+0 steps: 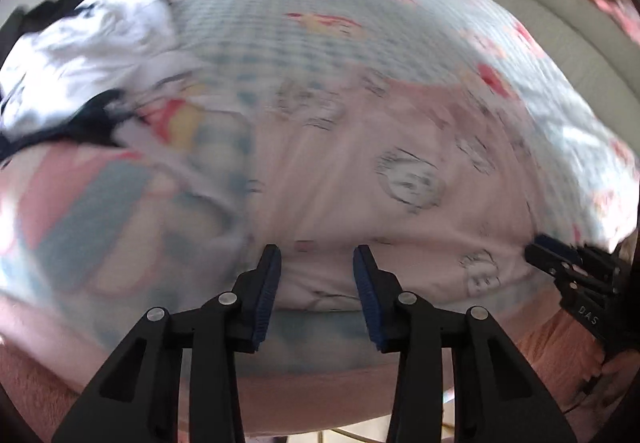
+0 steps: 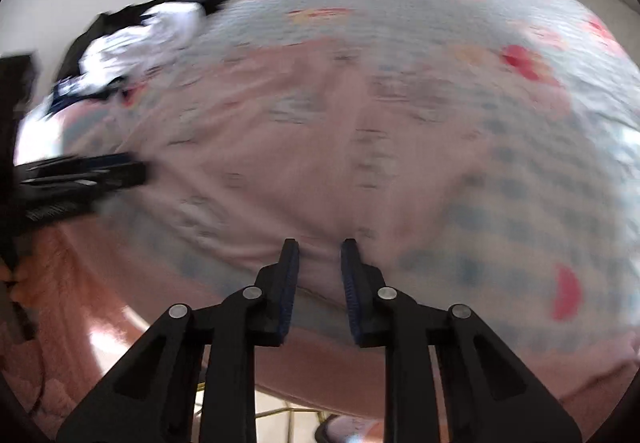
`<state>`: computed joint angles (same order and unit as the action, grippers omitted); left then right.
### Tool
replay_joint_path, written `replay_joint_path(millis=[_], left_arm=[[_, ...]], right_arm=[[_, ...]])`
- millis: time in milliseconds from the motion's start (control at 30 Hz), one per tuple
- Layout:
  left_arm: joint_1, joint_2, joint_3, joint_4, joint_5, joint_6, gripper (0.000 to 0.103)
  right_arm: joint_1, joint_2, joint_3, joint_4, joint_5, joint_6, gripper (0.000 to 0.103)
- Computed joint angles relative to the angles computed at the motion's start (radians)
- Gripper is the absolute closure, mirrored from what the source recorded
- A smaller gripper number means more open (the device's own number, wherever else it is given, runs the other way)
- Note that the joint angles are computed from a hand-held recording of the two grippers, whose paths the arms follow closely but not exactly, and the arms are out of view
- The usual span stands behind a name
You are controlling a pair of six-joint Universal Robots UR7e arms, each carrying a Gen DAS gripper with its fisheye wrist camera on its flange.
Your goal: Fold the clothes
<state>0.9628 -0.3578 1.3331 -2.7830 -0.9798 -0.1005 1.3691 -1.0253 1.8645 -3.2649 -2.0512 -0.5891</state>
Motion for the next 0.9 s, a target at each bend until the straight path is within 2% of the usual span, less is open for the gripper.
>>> replay_joint_path(millis=[33, 100, 133, 233, 300, 367, 433, 467, 500, 533, 567, 600, 667, 767, 833, 900], left_arm=[[-0.003, -0.002, 0.003, -0.012, 0.0, 0.006, 0.064], [-0.016, 0.006, -0.009, -0.04, 0.006, 0.049, 0.062], [-0.019, 0.016, -0.029, -0.033, -0.013, 0.076, 0.061], [-0.026, 0.048, -0.098, 0.0, -0.072, 0.148, 0.061], [-0.012, 0.076, -0.16, 0.063, -0.101, 0.135, 0.061], [-0.001, 0.094, -0.189, 0.108, -0.069, 0.109, 0.061], [0.009, 0.105, -0.211, 0.143, -0.037, 0.083, 0.061], [0.013, 0.087, -0.184, 0.119, -0.015, 0.076, 0.067], [0.015, 0.07, -0.162, 0.101, 0.019, 0.069, 0.068], [0.014, 0.061, -0.151, 0.101, 0.088, 0.056, 0.067], [0.021, 0.049, -0.14, 0.102, 0.116, 0.049, 0.064], [0.025, 0.032, -0.127, 0.103, 0.103, 0.03, 0.064], [0.04, -0.006, -0.097, 0.067, 0.012, 0.013, 0.066], [0.01, 0.004, -0.083, -0.033, -0.01, 0.12, 0.065], [0.0, 0.031, -0.116, -0.022, -0.056, 0.151, 0.065], [0.0, 0.068, -0.166, 0.025, -0.059, 0.158, 0.065]], right_arm=[[-0.005, -0.012, 0.002, 0.0, -0.004, 0.024, 0.075], [0.001, -0.017, -0.012, 0.001, 0.012, 0.014, 0.07], [0.005, -0.018, -0.02, 0.002, 0.02, 0.007, 0.07], [0.047, 0.015, -0.077, -0.003, 0.011, -0.088, 0.07], [0.058, 0.034, -0.12, 0.039, 0.029, -0.087, 0.07], [0.048, 0.058, -0.159, 0.107, 0.061, -0.038, 0.07], [0.031, 0.089, -0.193, 0.146, 0.026, -0.008, 0.07], [0.02, 0.101, -0.201, 0.151, 0.003, -0.005, 0.071], [0.006, 0.085, -0.189, 0.153, 0.022, -0.002, 0.071], [-0.008, 0.064, -0.174, 0.156, 0.048, 0.001, 0.072], [-0.021, 0.044, -0.161, 0.16, 0.068, 0.005, 0.072], [-0.024, 0.036, -0.154, 0.137, 0.047, 0.0, 0.071], [-0.028, 0.015, -0.155, 0.13, 0.028, 0.02, 0.072], [-0.017, 0.0, -0.16, 0.111, 0.063, 0.057, 0.069], [-0.007, 0.021, -0.18, 0.127, 0.079, 0.055, 0.068], [0.004, 0.044, -0.203, 0.146, 0.095, 0.05, 0.067]])
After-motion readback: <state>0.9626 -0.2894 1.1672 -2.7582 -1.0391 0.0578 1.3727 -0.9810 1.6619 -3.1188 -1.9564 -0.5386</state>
